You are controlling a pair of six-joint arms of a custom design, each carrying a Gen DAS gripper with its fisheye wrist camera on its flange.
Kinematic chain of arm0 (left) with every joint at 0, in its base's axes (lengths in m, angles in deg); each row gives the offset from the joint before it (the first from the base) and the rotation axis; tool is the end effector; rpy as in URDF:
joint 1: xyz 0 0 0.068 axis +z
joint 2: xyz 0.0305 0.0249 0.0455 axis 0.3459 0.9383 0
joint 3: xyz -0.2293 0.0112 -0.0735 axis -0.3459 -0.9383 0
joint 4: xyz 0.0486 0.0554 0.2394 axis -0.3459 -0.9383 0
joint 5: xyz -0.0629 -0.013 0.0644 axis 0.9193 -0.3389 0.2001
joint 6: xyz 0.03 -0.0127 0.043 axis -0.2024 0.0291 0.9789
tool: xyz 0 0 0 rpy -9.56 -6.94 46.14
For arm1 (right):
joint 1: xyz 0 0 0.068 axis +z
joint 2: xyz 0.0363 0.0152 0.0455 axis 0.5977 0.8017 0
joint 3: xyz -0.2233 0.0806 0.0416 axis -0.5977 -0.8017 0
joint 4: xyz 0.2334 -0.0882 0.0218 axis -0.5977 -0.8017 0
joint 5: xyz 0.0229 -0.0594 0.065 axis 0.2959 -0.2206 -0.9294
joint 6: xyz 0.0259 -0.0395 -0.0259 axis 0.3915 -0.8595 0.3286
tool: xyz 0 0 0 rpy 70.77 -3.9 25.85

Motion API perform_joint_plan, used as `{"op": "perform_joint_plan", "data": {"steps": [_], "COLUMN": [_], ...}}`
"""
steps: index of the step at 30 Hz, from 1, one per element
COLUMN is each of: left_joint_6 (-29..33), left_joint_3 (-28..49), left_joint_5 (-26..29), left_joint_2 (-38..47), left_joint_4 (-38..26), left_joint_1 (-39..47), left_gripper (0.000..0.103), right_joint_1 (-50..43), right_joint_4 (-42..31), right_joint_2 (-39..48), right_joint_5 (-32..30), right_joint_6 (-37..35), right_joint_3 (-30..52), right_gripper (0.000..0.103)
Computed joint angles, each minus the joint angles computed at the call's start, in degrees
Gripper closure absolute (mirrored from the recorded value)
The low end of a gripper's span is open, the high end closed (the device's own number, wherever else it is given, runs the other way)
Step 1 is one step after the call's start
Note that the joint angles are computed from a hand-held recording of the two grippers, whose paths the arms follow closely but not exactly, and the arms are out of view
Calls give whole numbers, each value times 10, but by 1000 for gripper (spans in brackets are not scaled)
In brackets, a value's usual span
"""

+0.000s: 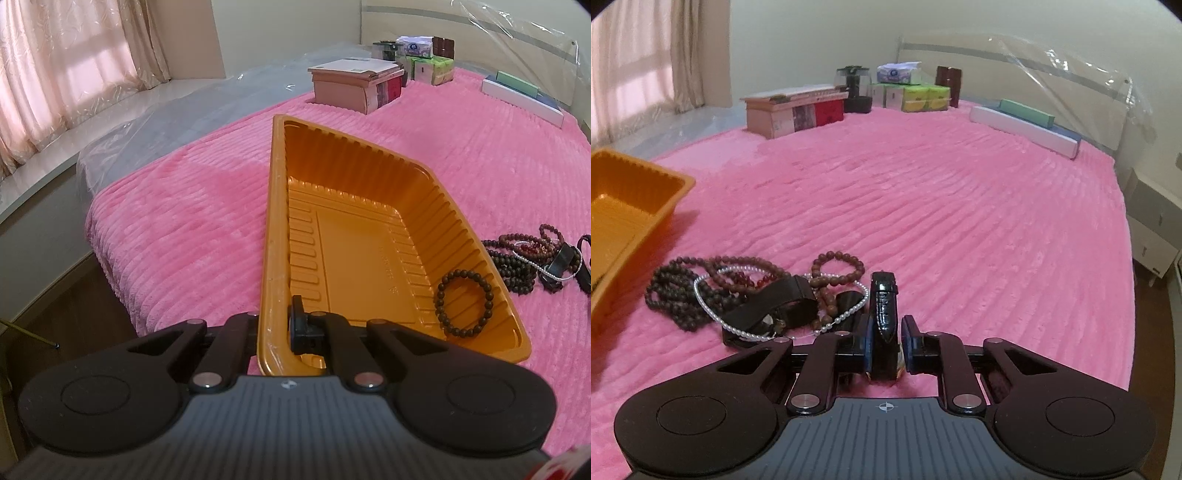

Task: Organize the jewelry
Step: 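Grasp a black-strap watch with the right gripper and place it in the tray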

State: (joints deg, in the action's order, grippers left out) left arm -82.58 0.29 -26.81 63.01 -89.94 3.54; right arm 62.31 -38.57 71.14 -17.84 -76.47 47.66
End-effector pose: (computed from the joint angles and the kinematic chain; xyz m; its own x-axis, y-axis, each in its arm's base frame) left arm 0.1449 -0.0282 0.2787 -0.7170 -0.0635 -0.6942 -0.2053 0.9709 0.1231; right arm 0.2711 0.1235 0.1957 -0.6204 -0.1560 -0.7686 -0.2383 0.9712 -0.0048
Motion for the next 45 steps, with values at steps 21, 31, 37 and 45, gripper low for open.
{"op": "perform_joint_plan", "data": {"steps": [21,31,37,45], "left_joint_6": [0,-5,-11,-5], "left_joint_3": [1,0,-1,-7], "left_joint_5": [-6,-10,-10,-4], "left_joint_2": [0,-2,-5,-7], "left_joint_4": [-1,-3,-6,-3], "left_joint_1": [-7,-14,-18,-11], "left_gripper": [101,101,101,101], "right_joint_1": [103,197,207,173], "right_joint_4": [-81,-48,-34,6], "right_joint_2": [-64,70,106,31], "right_joint_5": [-74,-156,-162,-147], "right_joint_6": [59,67,65,83], "right_joint_3": [104,198,205,121], "right_gripper": [89,89,89,63]}}
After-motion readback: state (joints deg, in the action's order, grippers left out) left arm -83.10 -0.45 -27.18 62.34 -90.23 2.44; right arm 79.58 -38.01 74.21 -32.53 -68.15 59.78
